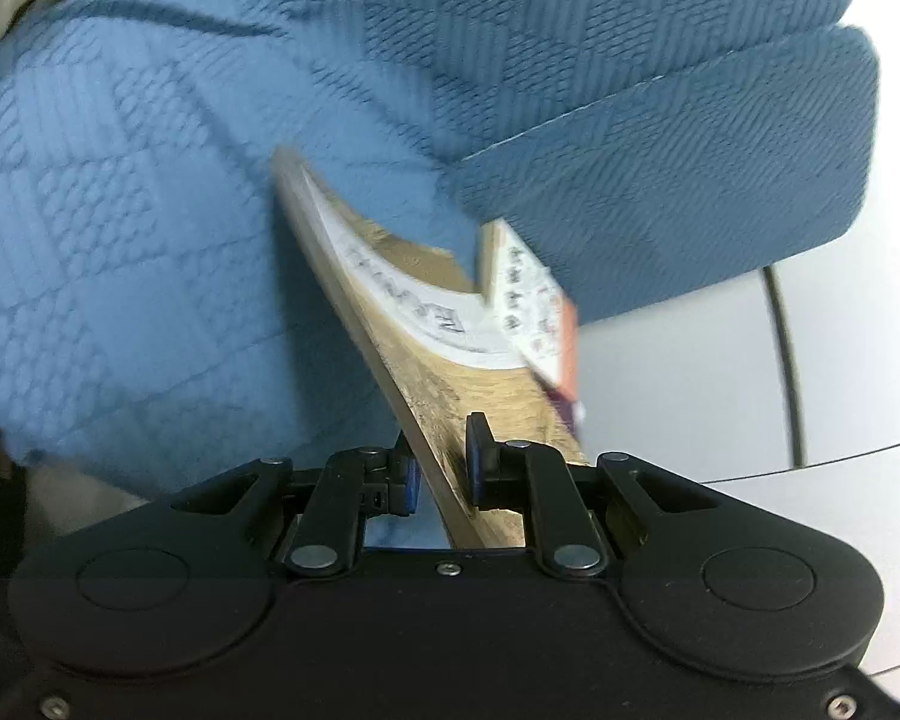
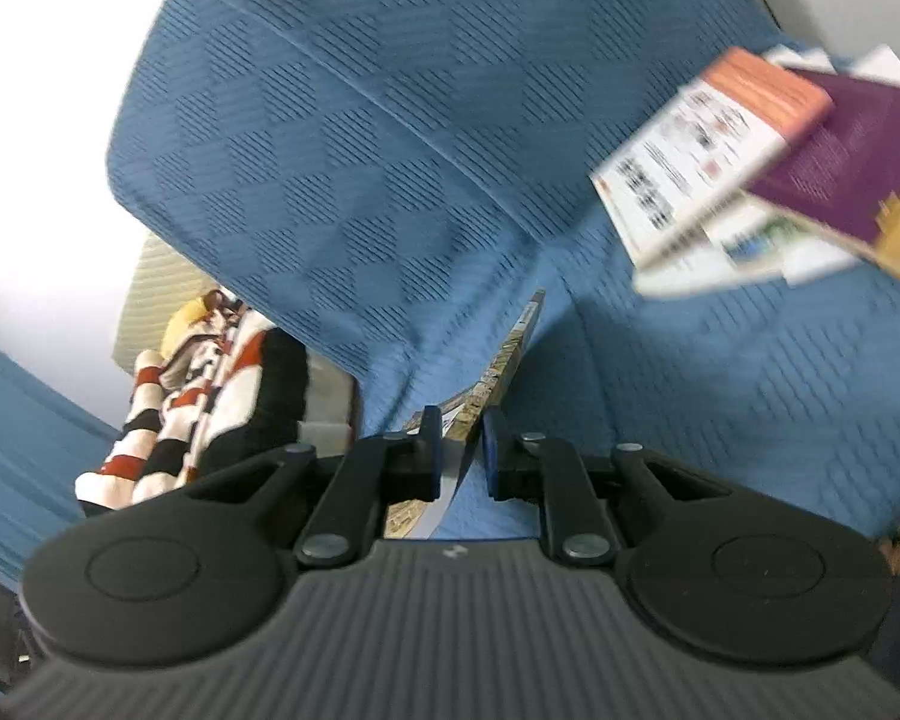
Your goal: Organize objects
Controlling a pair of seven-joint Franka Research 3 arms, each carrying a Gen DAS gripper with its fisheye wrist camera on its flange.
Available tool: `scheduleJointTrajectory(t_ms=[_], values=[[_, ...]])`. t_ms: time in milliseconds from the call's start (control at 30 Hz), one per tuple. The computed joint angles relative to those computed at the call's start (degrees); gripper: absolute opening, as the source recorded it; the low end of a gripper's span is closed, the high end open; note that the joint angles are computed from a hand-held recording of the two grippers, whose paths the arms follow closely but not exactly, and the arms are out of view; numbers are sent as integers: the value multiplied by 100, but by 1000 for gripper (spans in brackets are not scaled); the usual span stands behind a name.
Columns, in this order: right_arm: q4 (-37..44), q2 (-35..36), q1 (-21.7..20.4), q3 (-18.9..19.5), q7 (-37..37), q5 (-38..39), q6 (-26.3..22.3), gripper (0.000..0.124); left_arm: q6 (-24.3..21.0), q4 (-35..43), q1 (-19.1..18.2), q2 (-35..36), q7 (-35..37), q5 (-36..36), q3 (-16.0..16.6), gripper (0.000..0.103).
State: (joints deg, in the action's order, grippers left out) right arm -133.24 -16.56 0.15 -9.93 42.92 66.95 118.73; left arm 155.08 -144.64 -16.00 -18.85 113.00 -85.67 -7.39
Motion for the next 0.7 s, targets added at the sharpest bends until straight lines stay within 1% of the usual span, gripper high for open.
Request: scheduleJointTrajectory(t_ms=[100, 167, 267, 400, 467, 533, 600, 667, 700], values=[[-246, -182, -14, 43, -98, -232, 11, 17, 251, -147, -12, -107, -222, 402, -96, 13], [-369, -284, 9, 94, -164, -428, 104, 17, 325, -247, -72, -183, -352, 580, -66, 13], [-506, -299, 50, 82, -163, -534, 130, 17, 378, -303, -154, -91, -510, 764, 23, 13], [-680, -282, 49, 112, -84, -790, 199, 17, 387, -349, -197, 66, -889, 1250, 28, 12], [-744, -258, 46, 160, -16, -977, 295, 17, 245, -452, -215, 32, -1146, 1552, 79, 11], [-750, -183, 36, 197, 169, -1240, 298, 17, 221, -487, -246, 95, -1348, 1731, 98, 11], [-753, -130, 22, 218, 374, -1418, 306, 16, 239, -553, -263, 104, -1538, 1954, 94, 12], [-771, -131, 29, 237, 407, -1557, 355, 16, 235, -613, -307, 96, -1667, 2088, 129, 13], [-773, -129, 28, 250, 465, -1639, 376, 16, 218, -627, -317, 92, -1760, 2168, 141, 16]])
